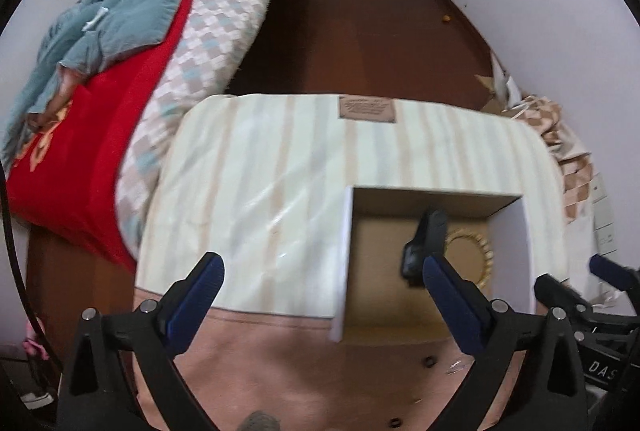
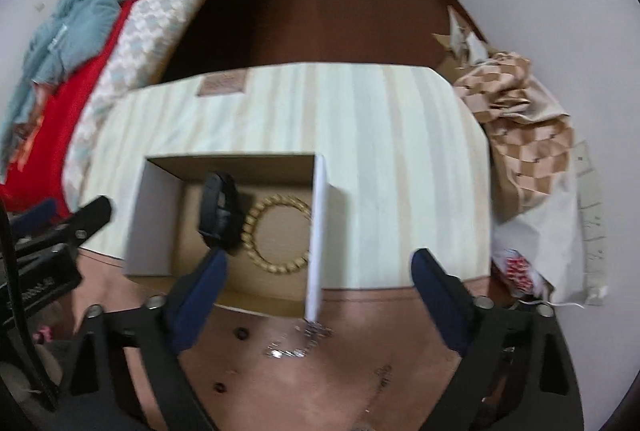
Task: Organize jewelry
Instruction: 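Carry the watch with the left tool into the white box while the right tool drops the bead bracelet in, then grasp the thick silver chain with the left tool while the right tool grasps the pendant necklace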
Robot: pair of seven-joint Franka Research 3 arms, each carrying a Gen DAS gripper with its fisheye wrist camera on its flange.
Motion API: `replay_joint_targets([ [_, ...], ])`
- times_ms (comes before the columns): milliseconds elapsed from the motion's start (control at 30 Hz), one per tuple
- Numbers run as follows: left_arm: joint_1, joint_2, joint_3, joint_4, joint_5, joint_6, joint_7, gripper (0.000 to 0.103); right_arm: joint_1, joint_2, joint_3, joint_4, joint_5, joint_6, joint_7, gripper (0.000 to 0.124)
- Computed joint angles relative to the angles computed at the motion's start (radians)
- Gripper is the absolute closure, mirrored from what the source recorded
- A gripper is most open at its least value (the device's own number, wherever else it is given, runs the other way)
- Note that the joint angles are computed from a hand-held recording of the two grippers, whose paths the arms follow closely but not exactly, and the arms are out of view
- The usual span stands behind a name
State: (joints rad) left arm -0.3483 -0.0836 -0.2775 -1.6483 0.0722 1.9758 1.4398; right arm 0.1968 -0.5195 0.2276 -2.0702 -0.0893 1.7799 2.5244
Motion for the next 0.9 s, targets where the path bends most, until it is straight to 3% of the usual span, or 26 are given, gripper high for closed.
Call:
replay_joint_targets([
  [400,0.009,-0.125,0.01,-0.111,0.032,0.03,-0.009,0.001,0.033,-0.001,0.066,0.042,-0.05,-0.071,0.087,0.028],
  [900,0.002,-0.337,0.047,-0.193,-0.019,0.041,0.042,0.001,0.06,-0.003,0.179,0.253,-0.17,-0.272,0.193,0.027],
])
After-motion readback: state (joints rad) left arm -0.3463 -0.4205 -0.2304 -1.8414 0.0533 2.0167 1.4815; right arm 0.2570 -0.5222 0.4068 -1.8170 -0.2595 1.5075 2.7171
